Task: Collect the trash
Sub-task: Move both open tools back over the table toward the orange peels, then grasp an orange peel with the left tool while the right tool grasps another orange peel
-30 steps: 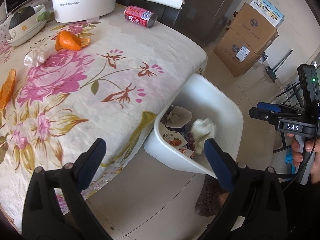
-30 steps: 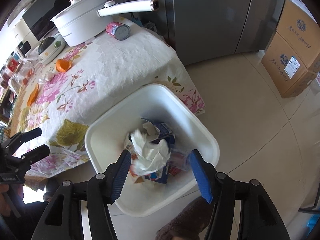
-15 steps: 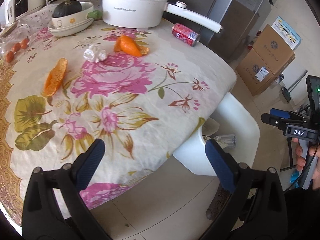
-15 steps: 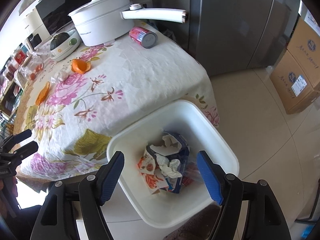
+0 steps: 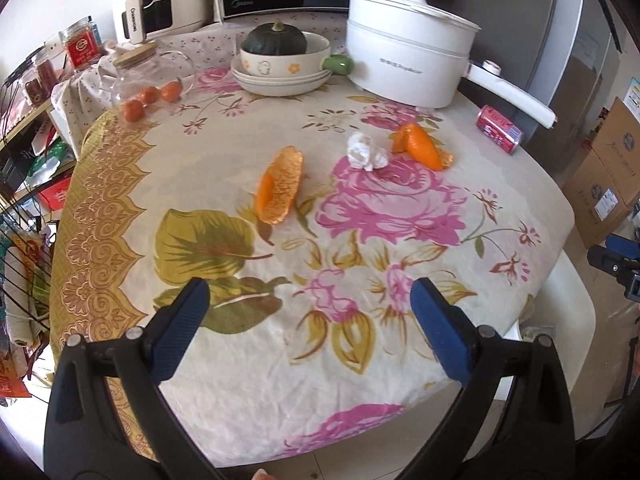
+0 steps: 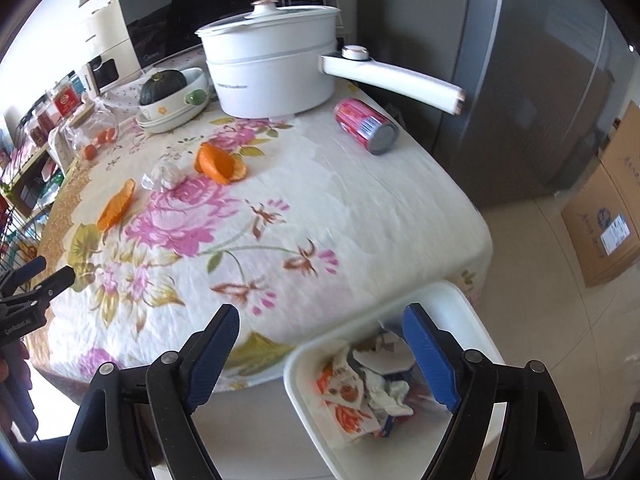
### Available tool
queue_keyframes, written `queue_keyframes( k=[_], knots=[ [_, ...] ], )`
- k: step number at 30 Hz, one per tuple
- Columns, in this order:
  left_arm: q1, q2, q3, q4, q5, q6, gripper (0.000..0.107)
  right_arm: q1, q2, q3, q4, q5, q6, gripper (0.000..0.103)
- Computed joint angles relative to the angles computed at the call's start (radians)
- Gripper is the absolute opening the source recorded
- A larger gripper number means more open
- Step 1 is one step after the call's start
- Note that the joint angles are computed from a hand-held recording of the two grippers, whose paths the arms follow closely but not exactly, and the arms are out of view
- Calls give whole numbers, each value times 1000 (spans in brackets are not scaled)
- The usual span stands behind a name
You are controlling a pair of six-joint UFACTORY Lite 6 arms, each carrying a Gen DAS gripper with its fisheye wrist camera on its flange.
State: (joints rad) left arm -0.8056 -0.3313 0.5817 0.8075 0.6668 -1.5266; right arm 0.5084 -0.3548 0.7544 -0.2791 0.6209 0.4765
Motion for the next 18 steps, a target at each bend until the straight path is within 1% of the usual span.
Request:
queue_keyframes(
  k=[2,4,8,12,16,18],
  knots=[
    [70,-7,-27,-7,-42,38,100,27,69,38,-34,-30,43,86],
    [155,8,-41,-32,-108,107,100,43,153,84,-66,-68,77,86],
    [275,76,-34,51,-196,140,100,44,328,194,-67,-123,69,86],
    [404,147,-19,127,-342,163,100,35,508,325,-34,-188,0,86],
    [481,244,8,269,-474,86,100,20,679,464,54,-248,-94,86],
    [494,289,28,404,-505,-32,99,15,764,539,110,-273,-151,86]
  ],
)
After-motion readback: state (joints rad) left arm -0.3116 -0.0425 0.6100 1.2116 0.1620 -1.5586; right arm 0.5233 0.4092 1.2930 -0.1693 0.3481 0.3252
